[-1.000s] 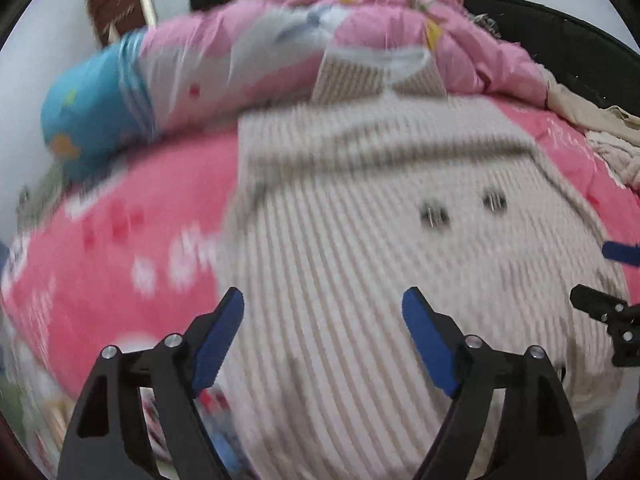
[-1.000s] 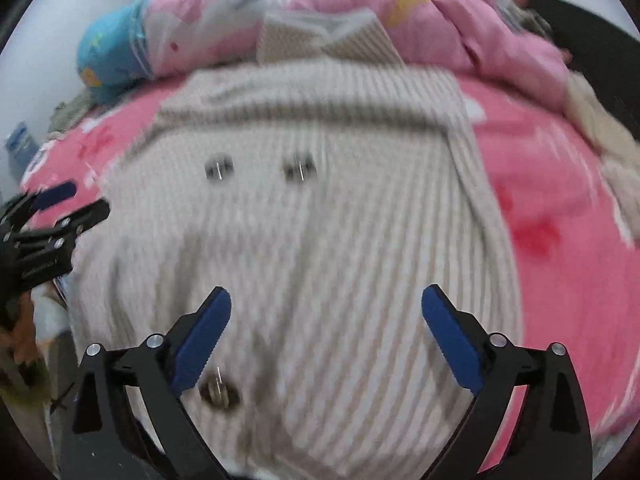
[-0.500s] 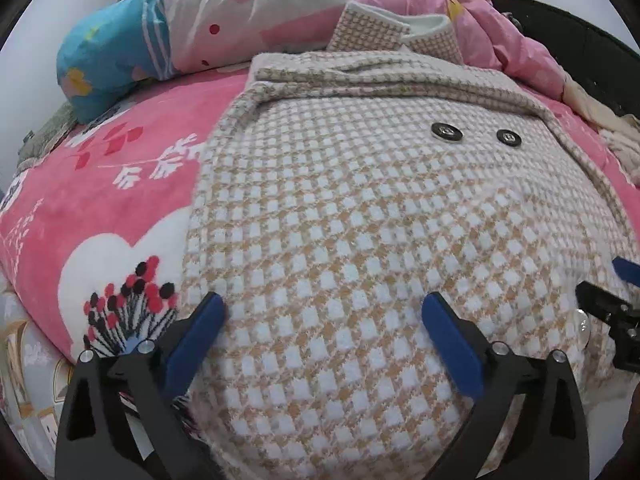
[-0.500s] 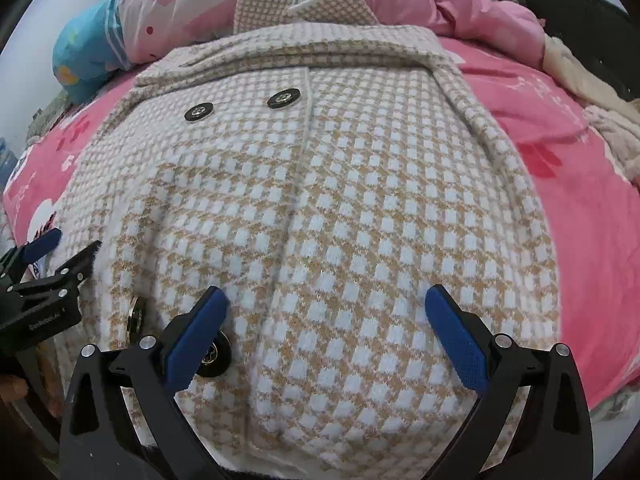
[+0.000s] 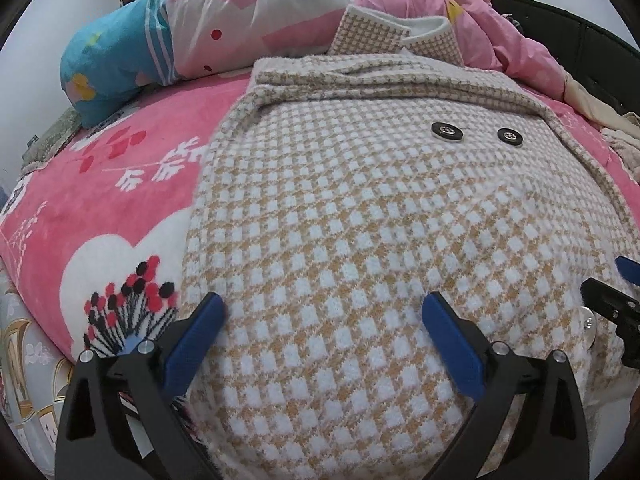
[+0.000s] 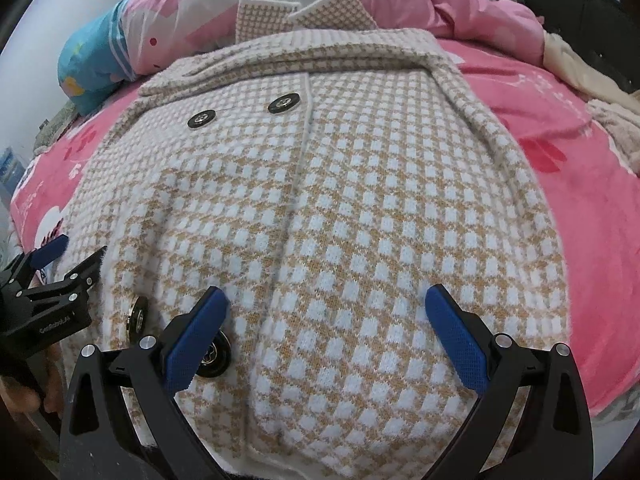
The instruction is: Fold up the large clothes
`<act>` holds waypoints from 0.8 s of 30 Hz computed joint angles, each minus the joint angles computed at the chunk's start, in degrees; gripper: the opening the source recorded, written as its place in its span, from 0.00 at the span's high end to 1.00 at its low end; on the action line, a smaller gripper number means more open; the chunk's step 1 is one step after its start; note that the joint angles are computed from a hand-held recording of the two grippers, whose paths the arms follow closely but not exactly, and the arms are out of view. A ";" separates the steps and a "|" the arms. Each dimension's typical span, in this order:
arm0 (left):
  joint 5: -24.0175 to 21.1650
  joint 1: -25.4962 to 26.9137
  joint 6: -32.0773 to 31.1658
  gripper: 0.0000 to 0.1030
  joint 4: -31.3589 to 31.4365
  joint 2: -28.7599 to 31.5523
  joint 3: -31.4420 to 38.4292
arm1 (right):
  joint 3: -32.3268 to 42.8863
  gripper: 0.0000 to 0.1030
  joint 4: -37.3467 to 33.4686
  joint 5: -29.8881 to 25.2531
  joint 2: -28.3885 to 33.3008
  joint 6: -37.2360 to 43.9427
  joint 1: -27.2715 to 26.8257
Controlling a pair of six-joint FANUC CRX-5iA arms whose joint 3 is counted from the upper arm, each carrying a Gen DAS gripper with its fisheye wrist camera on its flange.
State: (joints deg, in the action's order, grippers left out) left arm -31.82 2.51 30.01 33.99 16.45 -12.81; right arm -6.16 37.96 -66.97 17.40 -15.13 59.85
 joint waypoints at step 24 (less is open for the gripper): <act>-13.15 15.99 -28.77 0.15 26.52 -10.95 -21.87 | -4.48 0.07 4.34 4.06 -1.83 -2.40 0.17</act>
State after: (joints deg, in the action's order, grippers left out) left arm -44.97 18.50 1.23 60.51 5.51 -34.68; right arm -10.64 42.30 -62.91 15.57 -17.53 60.02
